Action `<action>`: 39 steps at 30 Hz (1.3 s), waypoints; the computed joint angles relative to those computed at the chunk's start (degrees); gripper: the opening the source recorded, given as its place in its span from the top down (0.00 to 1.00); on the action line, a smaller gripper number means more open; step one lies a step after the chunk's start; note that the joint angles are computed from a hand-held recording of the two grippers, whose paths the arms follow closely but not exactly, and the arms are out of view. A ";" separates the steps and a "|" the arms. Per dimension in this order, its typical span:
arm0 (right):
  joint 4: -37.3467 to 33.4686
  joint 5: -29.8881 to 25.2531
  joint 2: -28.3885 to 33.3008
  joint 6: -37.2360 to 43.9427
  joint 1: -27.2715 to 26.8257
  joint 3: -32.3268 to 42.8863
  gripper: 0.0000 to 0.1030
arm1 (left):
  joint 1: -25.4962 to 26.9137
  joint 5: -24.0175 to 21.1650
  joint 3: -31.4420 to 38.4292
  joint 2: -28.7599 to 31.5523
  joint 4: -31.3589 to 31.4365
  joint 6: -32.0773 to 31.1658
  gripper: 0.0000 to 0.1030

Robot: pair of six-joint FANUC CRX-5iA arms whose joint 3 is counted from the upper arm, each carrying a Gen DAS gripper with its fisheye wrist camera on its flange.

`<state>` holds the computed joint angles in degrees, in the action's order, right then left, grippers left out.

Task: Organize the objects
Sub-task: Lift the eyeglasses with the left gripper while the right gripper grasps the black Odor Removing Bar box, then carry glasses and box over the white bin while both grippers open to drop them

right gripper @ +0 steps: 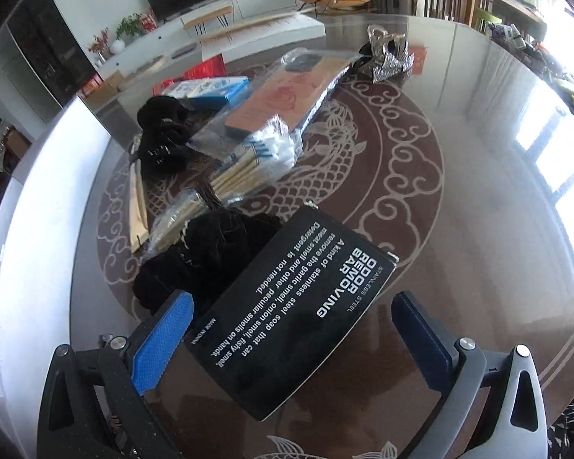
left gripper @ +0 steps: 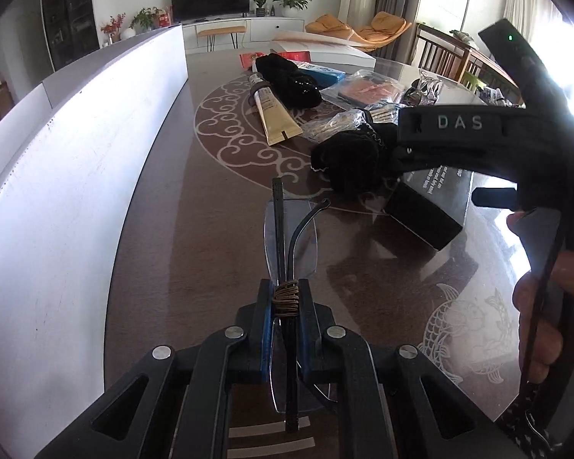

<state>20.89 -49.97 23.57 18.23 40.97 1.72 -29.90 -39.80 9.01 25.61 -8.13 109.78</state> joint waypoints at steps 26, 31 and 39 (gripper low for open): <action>-2.76 3.74 -13.29 19.22 0.49 -10.59 0.42 | 5.76 14.19 -15.00 -11.86 26.61 -20.61 0.89; -8.52 8.44 -14.10 23.03 3.24 -3.40 0.42 | 10.94 9.91 -12.62 -18.03 11.02 -6.82 0.89; -24.86 3.65 1.96 43.49 9.21 25.82 0.42 | 17.49 -4.73 -8.62 -18.44 -7.37 9.22 0.89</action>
<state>-3.97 -46.32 25.53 61.72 50.18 27.54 -12.41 -44.53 0.39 7.18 -15.50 119.00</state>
